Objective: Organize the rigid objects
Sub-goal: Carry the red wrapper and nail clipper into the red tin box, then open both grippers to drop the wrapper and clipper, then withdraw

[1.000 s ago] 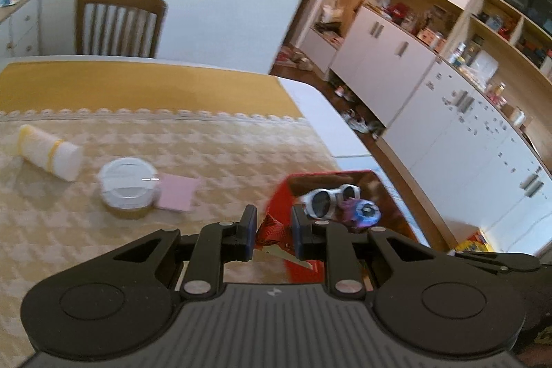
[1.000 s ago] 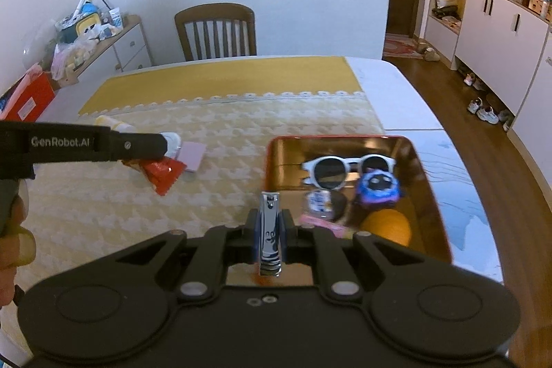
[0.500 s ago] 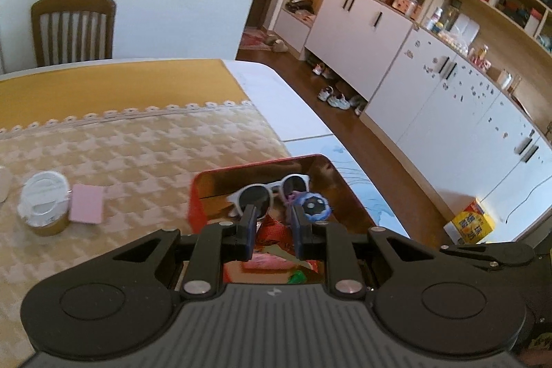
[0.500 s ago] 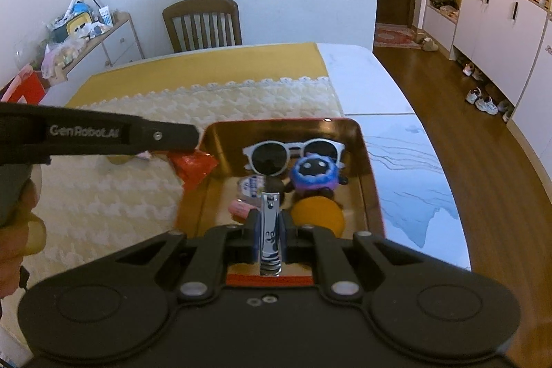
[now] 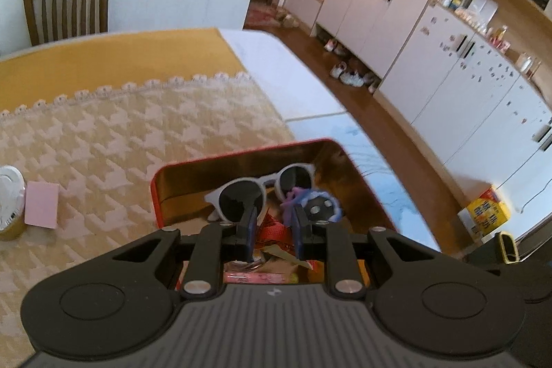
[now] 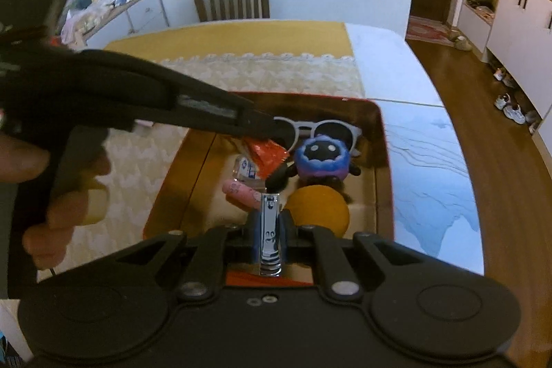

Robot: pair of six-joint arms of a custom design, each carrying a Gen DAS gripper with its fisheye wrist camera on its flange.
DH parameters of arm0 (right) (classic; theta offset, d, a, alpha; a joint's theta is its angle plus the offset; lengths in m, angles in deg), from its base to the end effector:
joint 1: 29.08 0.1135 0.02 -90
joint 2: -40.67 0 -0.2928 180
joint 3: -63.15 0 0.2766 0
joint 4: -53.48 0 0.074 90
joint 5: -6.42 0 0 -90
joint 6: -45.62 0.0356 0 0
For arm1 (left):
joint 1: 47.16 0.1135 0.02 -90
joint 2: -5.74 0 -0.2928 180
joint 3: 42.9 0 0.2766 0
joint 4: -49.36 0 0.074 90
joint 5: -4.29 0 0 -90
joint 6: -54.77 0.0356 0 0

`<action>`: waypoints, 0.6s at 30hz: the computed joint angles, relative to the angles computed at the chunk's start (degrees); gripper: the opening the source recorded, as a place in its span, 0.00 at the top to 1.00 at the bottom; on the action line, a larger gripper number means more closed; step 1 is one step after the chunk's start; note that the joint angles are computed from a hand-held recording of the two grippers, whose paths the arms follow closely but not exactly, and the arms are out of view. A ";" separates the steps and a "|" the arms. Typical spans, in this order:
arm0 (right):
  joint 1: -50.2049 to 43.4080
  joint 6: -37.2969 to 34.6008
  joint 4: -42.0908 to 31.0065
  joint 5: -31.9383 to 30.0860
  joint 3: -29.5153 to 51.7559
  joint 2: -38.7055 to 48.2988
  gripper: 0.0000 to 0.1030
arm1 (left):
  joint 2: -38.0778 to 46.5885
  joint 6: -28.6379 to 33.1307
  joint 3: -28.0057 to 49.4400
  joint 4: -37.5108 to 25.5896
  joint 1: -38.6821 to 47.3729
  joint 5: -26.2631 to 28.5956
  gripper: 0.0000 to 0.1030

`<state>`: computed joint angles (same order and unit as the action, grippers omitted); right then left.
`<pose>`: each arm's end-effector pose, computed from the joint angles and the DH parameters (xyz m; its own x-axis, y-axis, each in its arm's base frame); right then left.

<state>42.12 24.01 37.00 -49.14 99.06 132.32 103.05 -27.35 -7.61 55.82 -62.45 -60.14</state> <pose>0.0886 0.1977 0.0791 -0.7871 0.0671 -0.6131 0.0183 0.9962 0.0856 0.2342 -0.0800 0.0721 -0.7231 0.3259 -0.6090 0.5779 0.7683 -0.2751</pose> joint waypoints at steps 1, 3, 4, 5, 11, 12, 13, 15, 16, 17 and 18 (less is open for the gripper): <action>-0.82 -1.03 1.40 -0.73 -0.45 0.34 0.90 | 1.16 -0.04 0.29 0.41 -0.47 -0.57 0.80; -1.95 -2.65 2.97 -1.77 -0.70 1.28 0.90 | 2.95 -0.01 0.72 0.89 -0.98 -1.30 0.80; -2.70 -3.83 4.57 -2.46 -1.22 1.47 0.90 | 3.78 0.02 0.87 1.29 -1.11 -1.51 0.80; -3.07 -4.43 5.37 -2.98 -1.42 1.72 0.90 | 4.41 -0.06 0.94 1.64 -1.23 -1.60 0.80; -3.98 -6.84 8.15 -4.99 -1.55 3.55 0.90 | 6.99 0.32 1.79 1.37 -2.30 -1.97 0.80; -4.25 -7.29 8.48 -5.27 -1.74 3.47 0.90 | 7.32 0.24 1.85 1.45 -2.50 -2.23 0.80; -4.32 -7.53 8.81 -5.54 -1.93 3.51 0.90 | 7.65 -0.04 2.07 1.39 -2.92 -2.61 0.80; -4.93 -8.26 9.38 -6.32 -2.09 3.68 0.90 | 8.27 -0.29 2.27 1.30 -3.12 -2.82 0.80; -5.15 -8.54 9.57 -6.59 -2.14 3.77 0.90 | 8.23 -0.41 2.30 1.35 -3.24 -2.77 0.80; -5.23 -8.61 9.72 -6.87 -2.23 3.83 0.90 | 8.25 -0.30 2.55 0.97 -3.35 -2.69 0.80; -5.14 -8.50 9.83 -6.99 -2.72 3.37 0.89 | 8.30 -0.25 2.81 0.59 -3.45 -2.60 0.80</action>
<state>36.98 15.52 46.83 -56.13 96.34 135.69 111.35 -27.60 -4.79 56.41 -65.89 -62.74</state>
